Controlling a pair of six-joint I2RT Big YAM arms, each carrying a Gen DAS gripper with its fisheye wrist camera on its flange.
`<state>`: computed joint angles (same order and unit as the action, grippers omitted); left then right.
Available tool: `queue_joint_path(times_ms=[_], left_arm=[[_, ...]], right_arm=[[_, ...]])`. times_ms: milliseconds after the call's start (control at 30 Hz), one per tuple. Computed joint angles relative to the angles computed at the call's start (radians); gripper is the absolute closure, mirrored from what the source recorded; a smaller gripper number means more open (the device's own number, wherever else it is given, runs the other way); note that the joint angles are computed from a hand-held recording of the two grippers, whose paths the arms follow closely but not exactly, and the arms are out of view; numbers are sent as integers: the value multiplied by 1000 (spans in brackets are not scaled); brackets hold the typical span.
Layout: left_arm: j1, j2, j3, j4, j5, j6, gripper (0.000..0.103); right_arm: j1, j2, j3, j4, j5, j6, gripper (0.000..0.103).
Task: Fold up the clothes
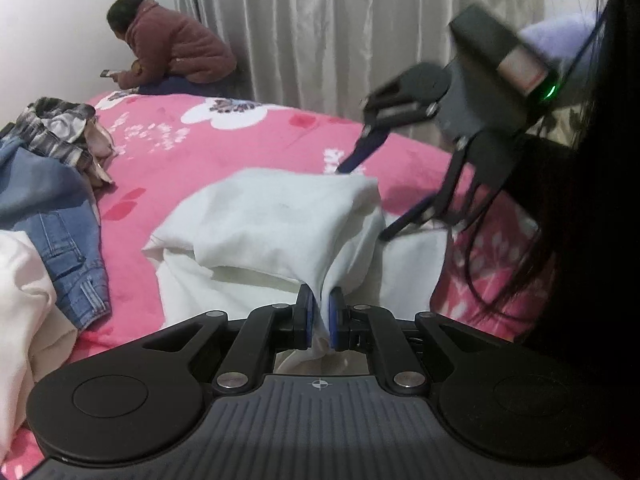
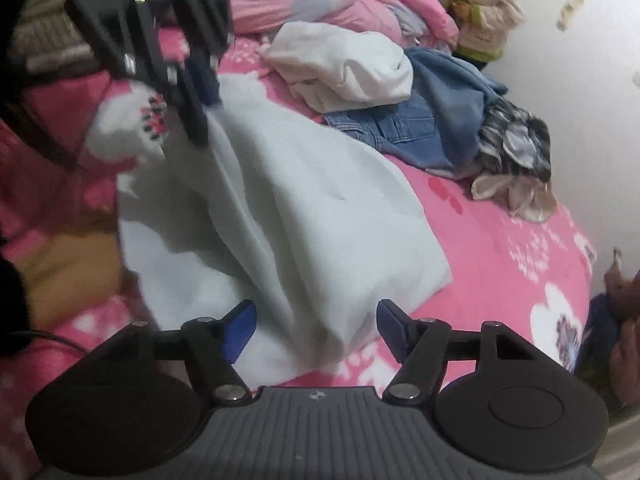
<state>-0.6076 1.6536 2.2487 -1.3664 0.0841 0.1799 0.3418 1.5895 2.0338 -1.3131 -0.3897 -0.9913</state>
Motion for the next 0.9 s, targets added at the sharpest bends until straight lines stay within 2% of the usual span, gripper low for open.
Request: queue_joint_path(times_ms=[33,67,100,233,367,400,467,533,600,633,667,700,733,767,833,900], left_arm=[[-2,3,7,-7,-2,6,97],[-6,-1,4,-10,-7,9,97],[-9,-4,5,-13,-10,11,97],[-7,14,73,-71,20,2,97],[-2,41,118,-138,105,12,100],[-9,32,84,-131,87,42,100],[-24,19,15,-125,50,108,100],[-28,6,-62,-116,59,121,100],[-25,0,-105,-118,85,103,100],[-26,-1,-110,-122,84,101,97],[-27,3,-103,-136,79,102,95],[-26,10,-83,-160,71,98,85],[-21,19,-54,-190,67,84,73],[-16,28,-24,-221,64,68,71],[17,47,55,-286,125,17,71],[63,52,109,-287,220,-91,71]], right_arm=[[2,7,-1,13,-6,25,62],[3,8,-3,28,-7,52,84],[3,5,-5,44,-6,76,90],[-15,-39,-12,68,-32,85,96],[-23,-49,16,-53,-26,23,96],[-22,-49,14,-87,-15,2,96],[-13,-69,-32,-95,-2,-22,96],[-6,-85,-72,-90,-9,-35,96],[-1,-92,-86,-101,-23,-50,96],[0,-92,-88,-117,-25,-68,95],[1,-97,-96,-124,-25,-85,90],[2,-101,-101,-125,-21,-101,86],[3,-105,-104,-126,-16,-115,76],[4,-108,-106,-127,-11,-130,64],[1,-110,-96,-144,7,-133,47],[-12,-92,-49,-218,10,-127,46]])
